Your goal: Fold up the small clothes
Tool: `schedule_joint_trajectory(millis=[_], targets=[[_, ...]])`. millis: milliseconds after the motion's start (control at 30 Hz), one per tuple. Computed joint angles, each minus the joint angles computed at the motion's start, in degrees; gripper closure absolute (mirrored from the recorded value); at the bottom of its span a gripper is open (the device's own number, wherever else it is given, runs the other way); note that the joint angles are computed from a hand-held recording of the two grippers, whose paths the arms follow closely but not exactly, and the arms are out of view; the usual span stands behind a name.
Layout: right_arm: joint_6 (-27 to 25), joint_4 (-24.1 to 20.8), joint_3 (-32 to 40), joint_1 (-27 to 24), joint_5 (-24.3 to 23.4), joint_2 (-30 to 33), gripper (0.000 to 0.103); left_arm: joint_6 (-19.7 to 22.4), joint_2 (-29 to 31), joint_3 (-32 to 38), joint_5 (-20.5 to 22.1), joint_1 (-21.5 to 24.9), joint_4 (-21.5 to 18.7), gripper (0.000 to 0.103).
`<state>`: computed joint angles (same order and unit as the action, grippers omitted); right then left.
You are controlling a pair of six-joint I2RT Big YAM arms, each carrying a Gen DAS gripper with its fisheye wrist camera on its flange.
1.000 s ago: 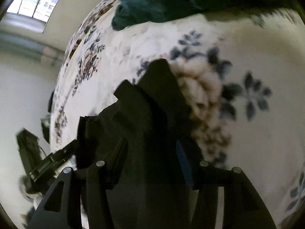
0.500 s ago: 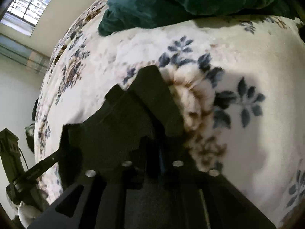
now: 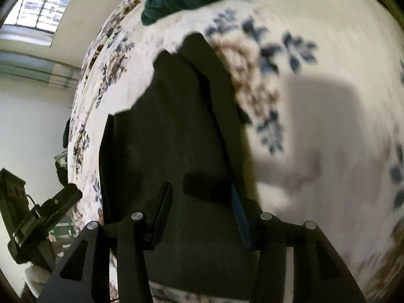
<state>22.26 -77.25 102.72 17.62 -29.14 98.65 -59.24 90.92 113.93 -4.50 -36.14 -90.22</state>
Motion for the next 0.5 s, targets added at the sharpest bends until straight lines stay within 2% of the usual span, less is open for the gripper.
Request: schedule_joint_trajectory(millis=[100,233,333,433,500], targets=[[0.4,0.2,-3.9,0.0,-1.6,-2.0,0.049,-2.1,-2.5,-3.1,-2.1,-1.4,-0.5,0.046],[-1.6,-0.7,-5.6,0.3,0.2,-3.6,0.049,-6.9,-7.3,-9.5,-4.6,-2.8,0.7,0.046],[-1.3,-0.6,-7.3,-0.4,-0.8,-5.1,0.049,-11.3,-12.0,-16.6,-3.2,-3.3,5.6,0.046],[-1.6,-1.8,-8.3,-0.7,0.6,-6.4,0.049,-13.5,-14.9,-22.2,-1.0,-4.0,10.5,0.046],[-1.6,-3.0,-8.1,-0.6,1.9,-6.6,0.049,-14.0,-16.2,-25.3,0.9,-4.5,15.1,0.046]])
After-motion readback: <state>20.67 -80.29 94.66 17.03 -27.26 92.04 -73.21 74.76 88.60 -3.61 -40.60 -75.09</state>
